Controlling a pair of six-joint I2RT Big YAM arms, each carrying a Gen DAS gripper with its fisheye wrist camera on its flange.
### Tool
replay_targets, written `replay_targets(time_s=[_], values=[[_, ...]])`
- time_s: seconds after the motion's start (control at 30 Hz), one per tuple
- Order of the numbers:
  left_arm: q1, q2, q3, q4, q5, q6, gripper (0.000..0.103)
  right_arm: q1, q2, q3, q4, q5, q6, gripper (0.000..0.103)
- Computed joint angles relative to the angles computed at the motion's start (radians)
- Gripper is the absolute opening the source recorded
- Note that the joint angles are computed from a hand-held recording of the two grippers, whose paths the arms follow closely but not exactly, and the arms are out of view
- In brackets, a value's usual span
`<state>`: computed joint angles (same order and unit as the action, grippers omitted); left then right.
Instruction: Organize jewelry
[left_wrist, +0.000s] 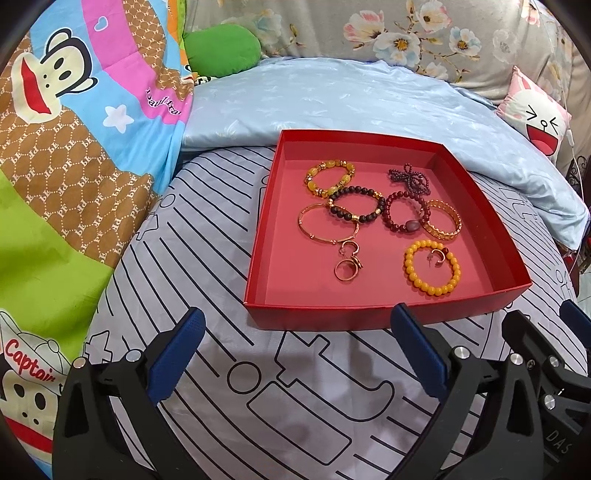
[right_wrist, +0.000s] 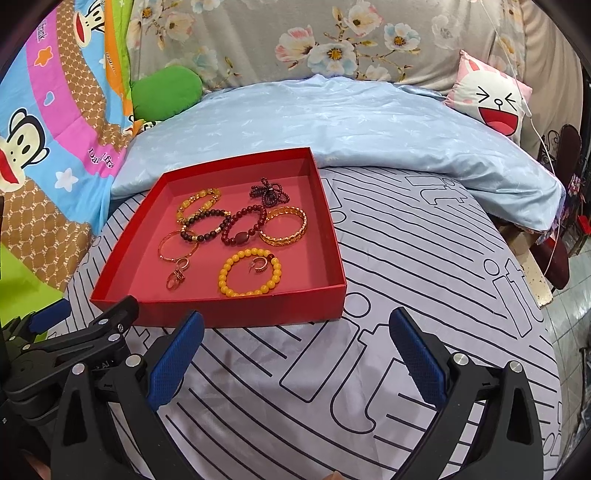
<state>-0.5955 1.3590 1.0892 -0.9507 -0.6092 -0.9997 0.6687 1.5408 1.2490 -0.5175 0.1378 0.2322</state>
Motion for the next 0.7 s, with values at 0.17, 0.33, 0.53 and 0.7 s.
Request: replay_targets(time_s=[0.17, 0.33, 0.53, 0.7], values=[[-0.002, 0.006, 0.002, -0.009, -0.013, -0.011, 0.096, 0.002, 0.0, -0.007, 0.004, 0.001, -0.002, 0.097], [-0.002, 0.009, 0.005, -0.015, -0.018, -0.019, 0.096, 0.003, 0.0, -0.009, 0.006, 0.002, -0.001, 0.097], [-0.005, 0.011, 0.007, -0.021, -0.025, -0.026, 0.096, 0.002, 0.001, -0.006, 0.003, 0.001, -0.003, 0.097], [-0.008, 0.012, 0.009, -0.026, -0.03, -0.028, 0.096, 0.002, 0.001, -0.006, 0.003, 0.001, -0.003, 0.097]])
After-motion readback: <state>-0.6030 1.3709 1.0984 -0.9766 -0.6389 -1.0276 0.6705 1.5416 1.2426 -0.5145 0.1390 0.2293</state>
